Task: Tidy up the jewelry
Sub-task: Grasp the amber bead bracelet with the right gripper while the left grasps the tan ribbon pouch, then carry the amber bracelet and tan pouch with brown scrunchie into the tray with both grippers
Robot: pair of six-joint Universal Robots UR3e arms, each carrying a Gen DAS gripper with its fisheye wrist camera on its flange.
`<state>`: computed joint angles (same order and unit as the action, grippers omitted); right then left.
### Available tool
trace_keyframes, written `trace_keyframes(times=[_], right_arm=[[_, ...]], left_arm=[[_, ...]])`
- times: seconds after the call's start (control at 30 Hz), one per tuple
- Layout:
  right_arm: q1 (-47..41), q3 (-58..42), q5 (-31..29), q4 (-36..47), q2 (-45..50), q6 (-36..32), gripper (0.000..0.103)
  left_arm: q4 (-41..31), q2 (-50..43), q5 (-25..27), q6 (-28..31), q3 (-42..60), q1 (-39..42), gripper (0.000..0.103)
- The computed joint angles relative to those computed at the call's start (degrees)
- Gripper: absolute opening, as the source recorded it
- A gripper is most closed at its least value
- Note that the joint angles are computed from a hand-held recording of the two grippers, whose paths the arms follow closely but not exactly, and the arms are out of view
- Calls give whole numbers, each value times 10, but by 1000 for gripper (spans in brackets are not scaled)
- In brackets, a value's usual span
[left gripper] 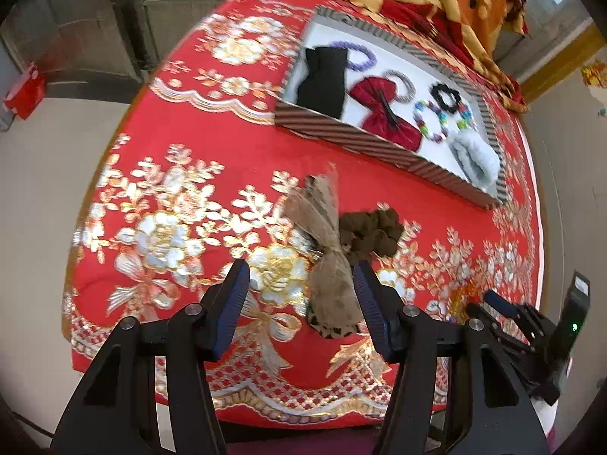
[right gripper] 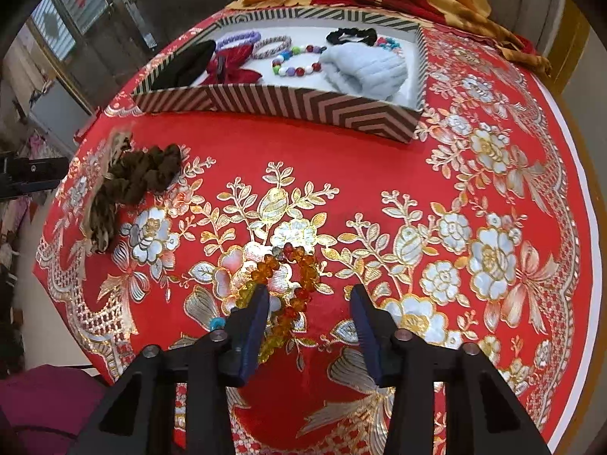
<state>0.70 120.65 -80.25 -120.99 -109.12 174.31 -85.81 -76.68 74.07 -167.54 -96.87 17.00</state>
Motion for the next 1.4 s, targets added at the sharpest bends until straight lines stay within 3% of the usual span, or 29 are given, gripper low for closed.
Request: trace_keyframes(times=[0.27, 0.53, 0.63, 0.7, 0.77, 1.03, 1.4], right_arm=[[33, -11, -25, -51, 46, 6, 32], [34, 3, -41, -91, 51, -3, 11], [13, 7, -16, -74, 36, -9, 9], [3, 9, -1, -66, 21, -6, 9], [-8, 7, 15, -54, 5, -4, 8], [-26, -20, 53, -7, -47, -8, 8], [-22, -96, 62, 7, -31, -21, 8]], left_arm=[[52, -49, 28, -37, -11, -48, 57], [113, -108, 53, -65, -13, -92, 57], [127, -115, 46, -61, -20, -97, 55], [129, -116, 28, -56, -24, -92, 33], [124, -121, 26, -55, -20, -91, 24], [121, -87, 7, -32, -24, -75, 20], [76, -64, -13, -13, 42, -67, 20]])
